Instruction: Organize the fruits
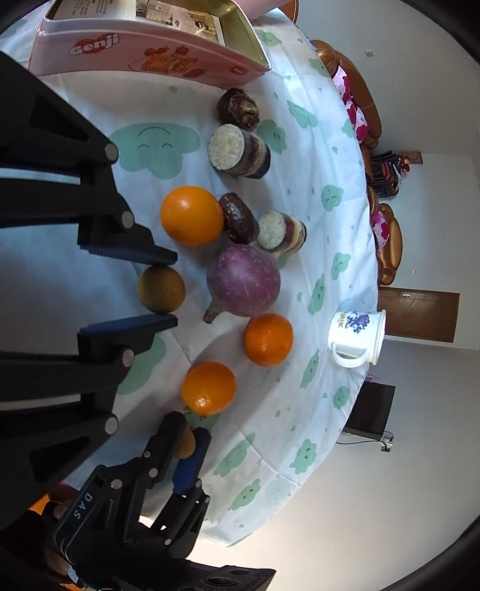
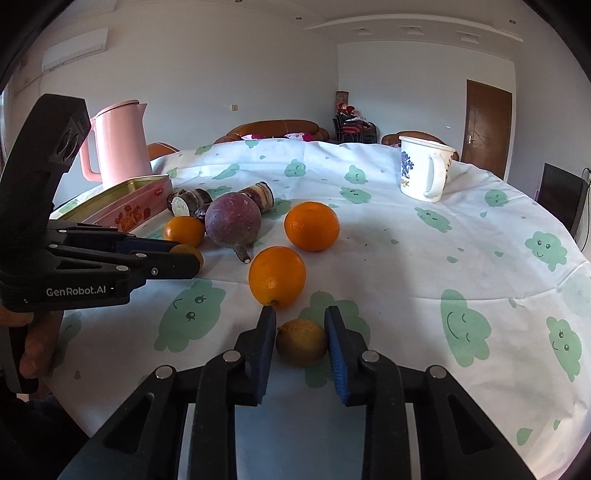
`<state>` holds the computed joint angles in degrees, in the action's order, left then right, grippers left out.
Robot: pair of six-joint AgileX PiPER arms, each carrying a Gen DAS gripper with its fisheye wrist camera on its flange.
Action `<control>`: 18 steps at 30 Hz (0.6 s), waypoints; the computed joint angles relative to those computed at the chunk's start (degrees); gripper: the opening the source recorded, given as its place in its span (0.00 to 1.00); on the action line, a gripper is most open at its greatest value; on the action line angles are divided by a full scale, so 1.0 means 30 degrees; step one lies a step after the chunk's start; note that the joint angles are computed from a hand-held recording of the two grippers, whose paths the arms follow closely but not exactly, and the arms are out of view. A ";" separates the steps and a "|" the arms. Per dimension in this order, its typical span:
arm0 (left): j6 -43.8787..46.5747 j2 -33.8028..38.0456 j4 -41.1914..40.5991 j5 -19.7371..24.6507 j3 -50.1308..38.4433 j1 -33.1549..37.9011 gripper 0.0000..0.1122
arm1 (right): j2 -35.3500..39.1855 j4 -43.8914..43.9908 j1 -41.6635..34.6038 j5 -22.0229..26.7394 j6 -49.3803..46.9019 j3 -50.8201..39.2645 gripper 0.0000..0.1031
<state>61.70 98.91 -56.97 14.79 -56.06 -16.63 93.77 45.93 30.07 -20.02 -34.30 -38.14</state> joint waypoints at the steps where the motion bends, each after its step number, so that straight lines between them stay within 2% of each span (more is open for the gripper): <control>1: 0.0834 -0.0109 -0.0896 -0.0027 0.0161 0.0144 0.25 | 0.0052 0.0007 -0.0001 -0.0017 -0.0010 -0.0002 0.27; 6: 0.5409 -0.0767 -0.5723 -0.0038 0.1128 0.0978 0.25 | 0.0063 -0.1412 -0.0270 0.0060 0.1373 0.0120 0.27; 13: 1.0982 -0.1609 -1.1409 -0.0117 0.2279 0.1778 0.25 | -0.0375 -0.1722 -0.0075 -0.0538 0.1824 0.0535 0.27; 18: 1.2567 -0.2052 -1.2985 -0.0127 0.2703 0.2485 0.25 | -0.0792 -0.2110 0.0260 -0.0935 0.2220 0.0739 0.27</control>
<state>99.40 92.75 -95.92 14.41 -47.95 -9.18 91.39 39.60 30.85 -22.83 -27.64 -35.92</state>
